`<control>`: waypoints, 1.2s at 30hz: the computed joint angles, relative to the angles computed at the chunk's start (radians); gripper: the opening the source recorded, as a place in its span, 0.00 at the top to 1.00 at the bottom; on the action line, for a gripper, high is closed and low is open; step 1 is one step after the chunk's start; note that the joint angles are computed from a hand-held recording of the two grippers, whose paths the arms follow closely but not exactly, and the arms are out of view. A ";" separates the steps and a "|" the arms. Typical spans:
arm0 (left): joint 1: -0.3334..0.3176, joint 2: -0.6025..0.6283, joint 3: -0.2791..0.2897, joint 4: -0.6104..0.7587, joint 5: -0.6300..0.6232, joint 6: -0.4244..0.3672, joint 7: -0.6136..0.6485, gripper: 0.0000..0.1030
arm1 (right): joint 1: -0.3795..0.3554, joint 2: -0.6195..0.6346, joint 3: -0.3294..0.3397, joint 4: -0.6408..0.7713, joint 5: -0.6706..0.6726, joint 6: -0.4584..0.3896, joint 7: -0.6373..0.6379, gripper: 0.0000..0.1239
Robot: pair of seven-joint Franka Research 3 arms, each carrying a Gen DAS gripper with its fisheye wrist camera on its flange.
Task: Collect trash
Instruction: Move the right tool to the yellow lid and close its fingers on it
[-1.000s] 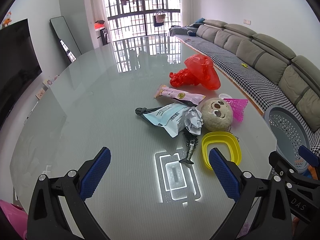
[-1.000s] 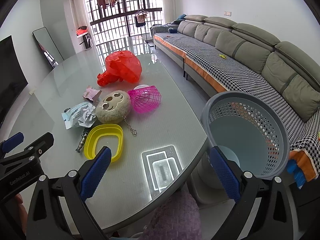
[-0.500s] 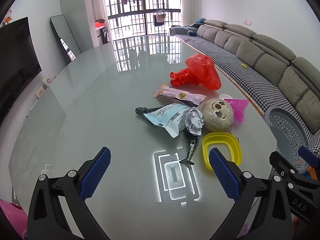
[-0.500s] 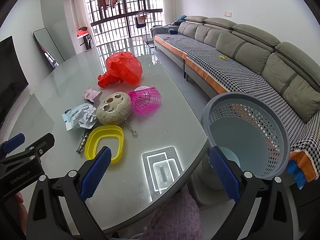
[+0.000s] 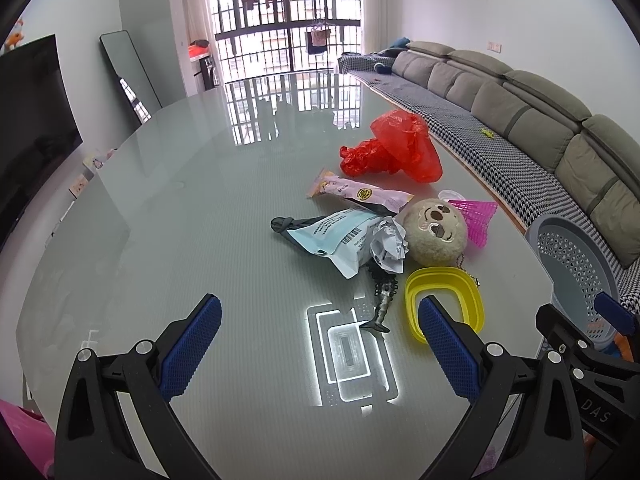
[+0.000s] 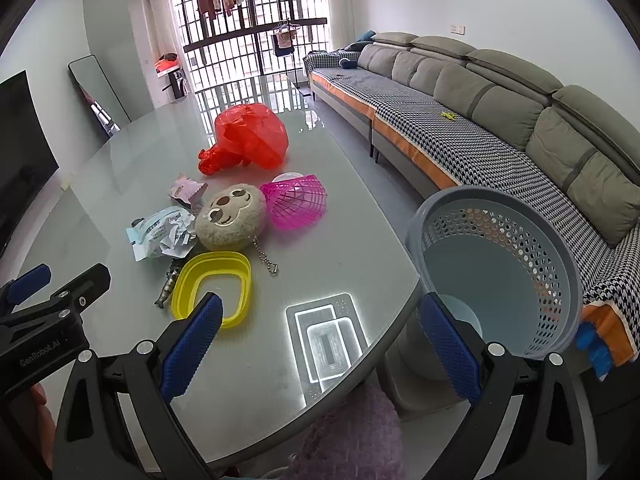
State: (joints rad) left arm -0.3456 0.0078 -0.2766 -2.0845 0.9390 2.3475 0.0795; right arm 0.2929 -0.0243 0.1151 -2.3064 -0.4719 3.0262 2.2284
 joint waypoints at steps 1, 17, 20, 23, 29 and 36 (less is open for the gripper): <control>0.001 0.000 0.001 -0.001 -0.002 0.003 0.001 0.06 | 0.000 0.003 0.001 0.002 -0.004 0.000 0.003 0.24; 0.022 -0.024 0.008 -0.049 -0.004 0.050 0.007 0.06 | 0.023 0.018 -0.007 0.016 -0.082 -0.028 0.097 0.24; 0.028 -0.037 0.007 -0.067 -0.007 0.048 0.012 0.06 | 0.032 0.033 -0.009 0.027 -0.075 -0.029 0.100 0.24; 0.038 -0.050 0.008 -0.088 -0.010 0.046 0.013 0.06 | 0.052 0.061 -0.011 0.046 -0.007 -0.027 0.040 0.24; 0.060 -0.068 0.010 -0.121 -0.029 0.048 0.003 0.06 | 0.102 0.130 -0.009 0.102 0.194 -0.048 -0.177 0.24; 0.074 -0.067 0.012 -0.128 -0.047 0.028 0.004 0.06 | 0.142 0.209 -0.016 0.178 0.381 -0.082 -0.343 0.24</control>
State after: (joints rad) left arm -0.2717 -0.0587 -0.2643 -2.2129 0.8922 2.3754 0.0835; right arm 0.4349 0.1844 0.0995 -2.1284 -0.0909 2.9439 1.8853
